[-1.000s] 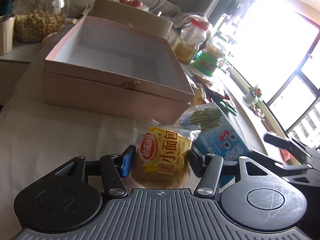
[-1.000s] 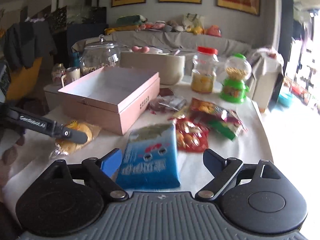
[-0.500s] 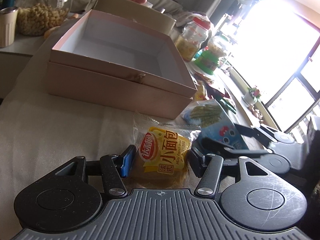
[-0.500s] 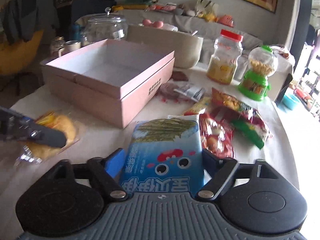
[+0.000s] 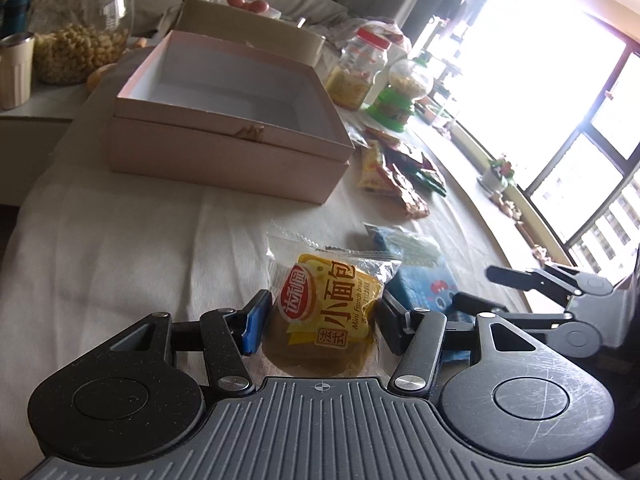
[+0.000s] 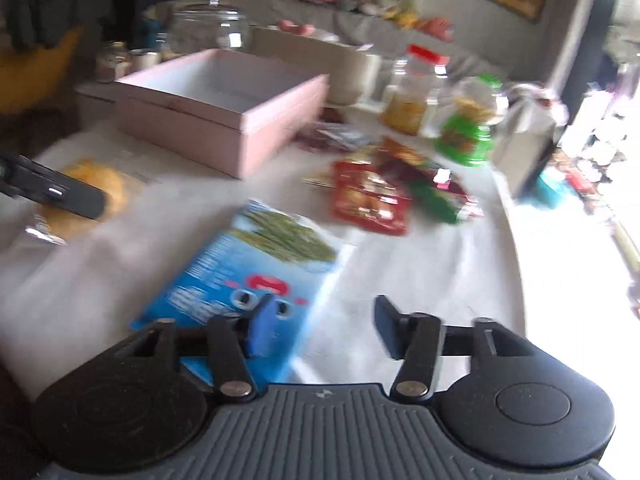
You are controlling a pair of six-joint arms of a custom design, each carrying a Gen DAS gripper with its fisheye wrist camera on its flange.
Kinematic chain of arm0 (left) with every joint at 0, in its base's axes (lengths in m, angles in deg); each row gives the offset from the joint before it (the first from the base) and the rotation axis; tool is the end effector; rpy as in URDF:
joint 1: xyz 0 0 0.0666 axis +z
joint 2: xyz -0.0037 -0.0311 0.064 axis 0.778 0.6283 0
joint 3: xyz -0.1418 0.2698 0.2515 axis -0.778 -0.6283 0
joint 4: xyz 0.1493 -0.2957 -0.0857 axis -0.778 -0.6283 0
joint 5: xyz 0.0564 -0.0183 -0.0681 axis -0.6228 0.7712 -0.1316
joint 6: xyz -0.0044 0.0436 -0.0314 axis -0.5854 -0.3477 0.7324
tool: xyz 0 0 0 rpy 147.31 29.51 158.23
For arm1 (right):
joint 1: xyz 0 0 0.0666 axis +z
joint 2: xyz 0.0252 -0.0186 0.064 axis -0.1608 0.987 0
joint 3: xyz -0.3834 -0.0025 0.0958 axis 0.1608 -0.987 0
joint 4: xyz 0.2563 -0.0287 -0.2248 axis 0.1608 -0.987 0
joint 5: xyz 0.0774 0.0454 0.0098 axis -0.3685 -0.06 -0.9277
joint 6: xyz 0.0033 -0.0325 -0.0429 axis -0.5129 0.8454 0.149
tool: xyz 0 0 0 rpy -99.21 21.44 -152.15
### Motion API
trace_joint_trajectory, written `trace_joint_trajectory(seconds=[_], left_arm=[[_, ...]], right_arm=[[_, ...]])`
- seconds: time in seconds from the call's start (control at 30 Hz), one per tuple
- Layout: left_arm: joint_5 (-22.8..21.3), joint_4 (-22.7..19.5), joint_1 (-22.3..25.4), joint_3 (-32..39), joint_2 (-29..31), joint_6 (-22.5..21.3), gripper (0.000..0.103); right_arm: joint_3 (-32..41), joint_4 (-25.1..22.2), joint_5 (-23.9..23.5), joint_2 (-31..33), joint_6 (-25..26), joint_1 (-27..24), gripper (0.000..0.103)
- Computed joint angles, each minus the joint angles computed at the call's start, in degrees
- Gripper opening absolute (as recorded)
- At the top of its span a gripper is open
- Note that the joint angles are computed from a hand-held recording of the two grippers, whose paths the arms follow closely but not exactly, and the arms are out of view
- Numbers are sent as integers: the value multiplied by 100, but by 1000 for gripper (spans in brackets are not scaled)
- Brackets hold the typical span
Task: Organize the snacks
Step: 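Grasp the blue seaweed pack with the right gripper while the left holds the bun, then lift both snacks and lower them into the pink box, opening both grippers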
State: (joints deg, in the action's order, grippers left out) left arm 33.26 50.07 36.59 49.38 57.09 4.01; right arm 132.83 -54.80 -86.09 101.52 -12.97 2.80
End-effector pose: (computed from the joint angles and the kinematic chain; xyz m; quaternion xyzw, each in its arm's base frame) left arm 0.4499 -0.1109 0.3194 -0.2262 0.8756 -0.1258 0.4078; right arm 0.5802 0.1357 0.3430 -0.4237 0.8099 0.0798 0.3978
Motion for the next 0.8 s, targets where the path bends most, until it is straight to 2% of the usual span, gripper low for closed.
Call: trace_joint_trajectory(seconds=[0.07, 0.2, 0.3, 0.4, 0.47, 0.6, 0.7, 0.73, 0.8], left_arm=[[-87, 3, -40, -23, -52, 27, 62], [-212, -25, -55, -1, -66, 71, 62], [-193, -83, -34, 14, -33, 173, 62], [-190, -139, -38, 3, -27, 187, 62], [-318, -234, -66, 32, -20, 145, 62], [-379, -268, -83, 47, -27, 83, 62], [-458, -355, -115, 71, -9, 69, 62], [-478, -399, -125, 83, -7, 66, 62], [-493, -468, -154, 66, -46, 51, 62]], right_arm=[[-16, -31, -209, -10, -427, -100, 80], [244, -474, -811, 98, -1458, -208, 86], [617, -930, -548, 302, -1854, 1, 86], [740, -929, -131, 448, -2177, 230, 86], [687, -799, -122, 454, -2334, 298, 88], [720, -787, -16, 514, -2135, 407, 90], [564, -510, 318, 497, -1744, 529, 95], [506, -380, 349, 479, -1682, 538, 95], [578, -511, 239, 487, -1566, 508, 89]])
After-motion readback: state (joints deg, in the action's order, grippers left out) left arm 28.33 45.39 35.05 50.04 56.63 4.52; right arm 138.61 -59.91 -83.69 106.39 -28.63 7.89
